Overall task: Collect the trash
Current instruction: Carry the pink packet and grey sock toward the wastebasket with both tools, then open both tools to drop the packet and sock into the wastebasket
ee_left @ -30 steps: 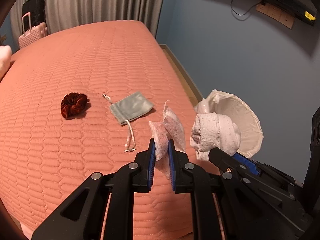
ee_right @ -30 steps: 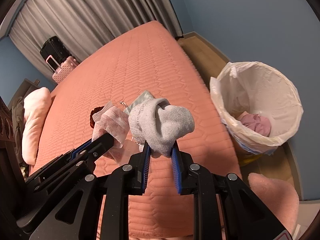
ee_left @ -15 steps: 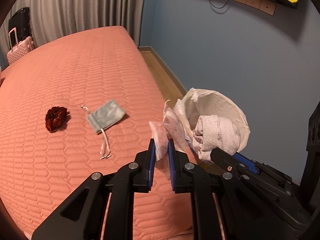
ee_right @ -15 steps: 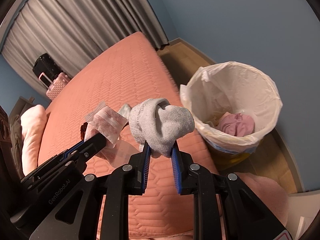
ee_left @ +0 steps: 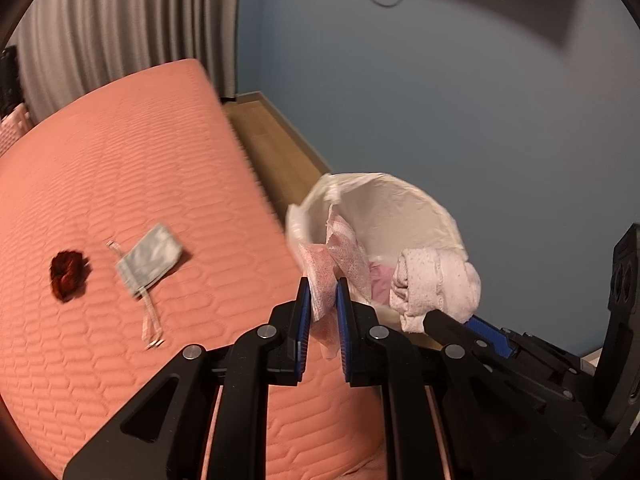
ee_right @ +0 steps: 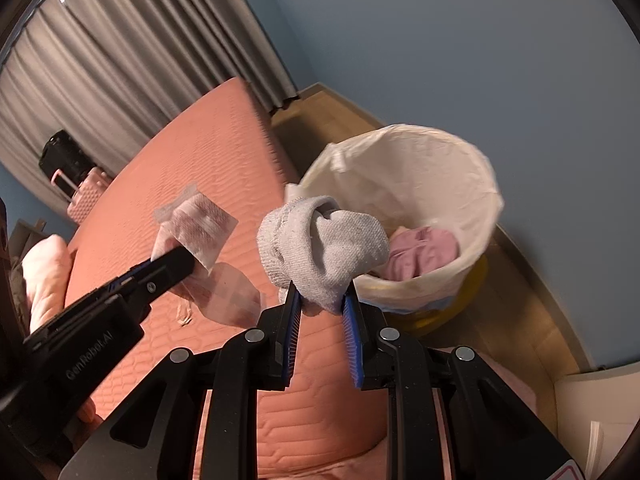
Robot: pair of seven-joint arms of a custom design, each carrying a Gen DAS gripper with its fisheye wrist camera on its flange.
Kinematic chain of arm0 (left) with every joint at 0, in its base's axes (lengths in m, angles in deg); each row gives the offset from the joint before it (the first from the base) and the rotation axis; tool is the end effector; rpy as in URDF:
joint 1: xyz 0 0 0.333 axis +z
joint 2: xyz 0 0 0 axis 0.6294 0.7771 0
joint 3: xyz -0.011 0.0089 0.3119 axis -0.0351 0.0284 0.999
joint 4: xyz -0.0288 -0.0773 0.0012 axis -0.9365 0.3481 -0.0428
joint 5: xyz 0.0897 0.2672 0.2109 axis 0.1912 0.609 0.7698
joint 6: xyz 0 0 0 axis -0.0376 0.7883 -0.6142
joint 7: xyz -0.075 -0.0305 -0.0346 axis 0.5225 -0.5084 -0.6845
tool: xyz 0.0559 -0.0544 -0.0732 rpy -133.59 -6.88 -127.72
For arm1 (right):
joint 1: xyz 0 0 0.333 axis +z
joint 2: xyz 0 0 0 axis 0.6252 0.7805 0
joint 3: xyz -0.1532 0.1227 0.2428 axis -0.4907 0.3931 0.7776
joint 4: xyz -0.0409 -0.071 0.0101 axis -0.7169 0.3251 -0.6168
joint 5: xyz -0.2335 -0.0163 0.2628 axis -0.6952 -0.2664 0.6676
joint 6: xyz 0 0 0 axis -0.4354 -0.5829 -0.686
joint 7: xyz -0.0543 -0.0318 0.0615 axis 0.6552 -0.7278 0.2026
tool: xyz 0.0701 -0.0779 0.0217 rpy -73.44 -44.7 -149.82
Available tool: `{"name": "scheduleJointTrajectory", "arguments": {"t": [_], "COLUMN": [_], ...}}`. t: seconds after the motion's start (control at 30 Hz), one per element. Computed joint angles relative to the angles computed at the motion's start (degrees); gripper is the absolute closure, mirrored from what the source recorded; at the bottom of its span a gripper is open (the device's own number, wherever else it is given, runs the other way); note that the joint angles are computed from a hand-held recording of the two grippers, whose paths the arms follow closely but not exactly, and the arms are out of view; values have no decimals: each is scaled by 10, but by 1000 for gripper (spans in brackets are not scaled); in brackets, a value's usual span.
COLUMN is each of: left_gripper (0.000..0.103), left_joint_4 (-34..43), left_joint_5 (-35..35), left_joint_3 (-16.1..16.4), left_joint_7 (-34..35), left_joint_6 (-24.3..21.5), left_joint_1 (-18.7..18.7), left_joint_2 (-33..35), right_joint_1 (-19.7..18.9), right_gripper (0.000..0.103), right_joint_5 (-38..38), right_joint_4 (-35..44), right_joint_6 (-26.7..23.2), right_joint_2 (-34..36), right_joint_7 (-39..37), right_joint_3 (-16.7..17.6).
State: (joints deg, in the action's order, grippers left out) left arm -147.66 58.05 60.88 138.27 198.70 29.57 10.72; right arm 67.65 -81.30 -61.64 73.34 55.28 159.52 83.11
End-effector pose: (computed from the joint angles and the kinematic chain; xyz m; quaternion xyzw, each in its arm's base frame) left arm 0.5716 -0.1928 0.5215 -0.5649 0.7501 -0.3149 0.1383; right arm 0.5291 0.3594 0.4822 -0.5566 0.7577 -0.0987 0.3261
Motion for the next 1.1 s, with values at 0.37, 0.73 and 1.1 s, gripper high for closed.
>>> {"name": "scheduleJointTrajectory", "arguments": {"t": [0.37, 0.73, 1.1], "left_gripper": [89, 29, 28], "left_joint_4": [126, 187, 153], "left_joint_5": [-3, 34, 78], "left_joint_3": [-15, 11, 25], "left_joint_7": [24, -59, -123], "left_joint_6": [-36, -36, -38], "left_joint_1": [-26, -55, -40], "left_joint_2": [90, 131, 110], "right_joint_1": [-31, -50, -43], "right_gripper": [84, 83, 81], "right_joint_5": [-14, -5, 7], "right_joint_4": [-37, -15, 45], "right_joint_6": [12, 14, 8], "right_joint_2": [-21, 2, 43], "right_joint_7": [24, 13, -19], "right_joint_3": [-17, -23, -25]}}
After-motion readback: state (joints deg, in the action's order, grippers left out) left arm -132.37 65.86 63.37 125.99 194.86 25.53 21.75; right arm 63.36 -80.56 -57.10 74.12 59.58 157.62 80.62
